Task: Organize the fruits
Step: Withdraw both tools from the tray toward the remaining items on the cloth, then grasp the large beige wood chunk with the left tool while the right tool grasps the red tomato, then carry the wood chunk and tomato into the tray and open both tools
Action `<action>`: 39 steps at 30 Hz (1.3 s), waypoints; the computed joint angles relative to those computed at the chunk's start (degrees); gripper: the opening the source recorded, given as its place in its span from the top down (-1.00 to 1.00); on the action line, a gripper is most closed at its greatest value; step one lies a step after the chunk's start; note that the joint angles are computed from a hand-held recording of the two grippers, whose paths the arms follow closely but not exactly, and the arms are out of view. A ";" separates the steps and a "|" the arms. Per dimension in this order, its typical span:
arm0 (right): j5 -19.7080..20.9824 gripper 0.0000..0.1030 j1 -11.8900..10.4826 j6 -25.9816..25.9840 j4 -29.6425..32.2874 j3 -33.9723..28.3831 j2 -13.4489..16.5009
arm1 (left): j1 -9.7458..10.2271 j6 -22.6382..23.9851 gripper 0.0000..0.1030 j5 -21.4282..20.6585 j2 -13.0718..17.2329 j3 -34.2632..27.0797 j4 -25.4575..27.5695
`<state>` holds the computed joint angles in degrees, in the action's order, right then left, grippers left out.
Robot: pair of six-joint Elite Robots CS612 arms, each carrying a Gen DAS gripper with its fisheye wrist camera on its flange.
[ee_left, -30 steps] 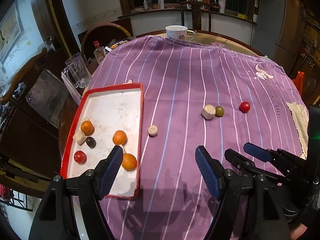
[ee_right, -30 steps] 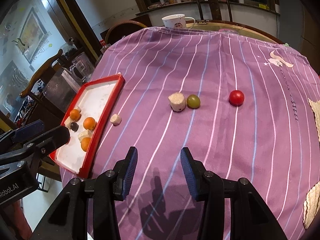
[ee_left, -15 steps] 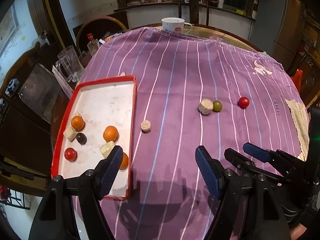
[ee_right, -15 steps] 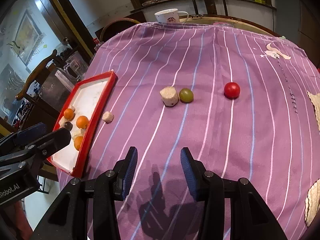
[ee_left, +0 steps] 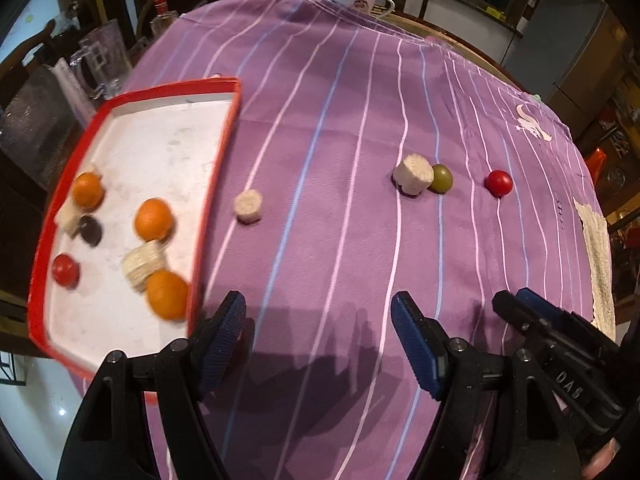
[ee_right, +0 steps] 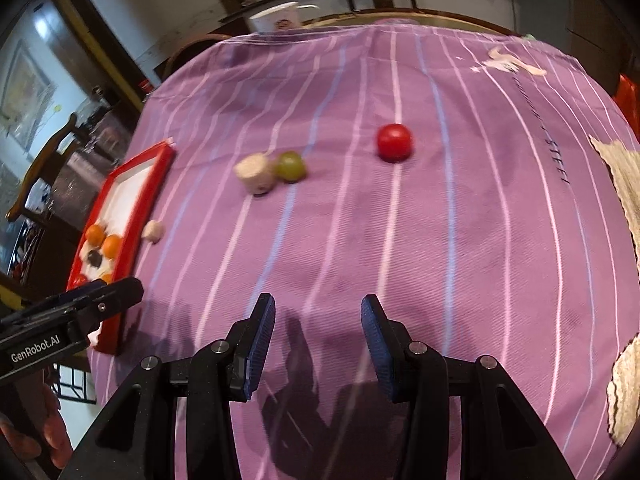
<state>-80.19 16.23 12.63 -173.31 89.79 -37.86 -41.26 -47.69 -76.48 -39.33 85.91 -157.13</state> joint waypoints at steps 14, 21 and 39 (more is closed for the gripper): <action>-4.04 0.04 -2.28 -4.20 2.81 -11.05 5.07 | 2.57 9.55 -0.44 -3.18 8.66 -13.36 -1.88; -4.12 0.05 -2.20 -7.87 5.64 -14.75 7.19 | 2.75 14.05 -0.45 -5.22 10.79 -16.82 -2.32; 0.28 0.33 -3.10 -7.14 6.18 -14.31 7.10 | 2.35 12.39 0.31 -7.68 10.98 -16.87 -2.95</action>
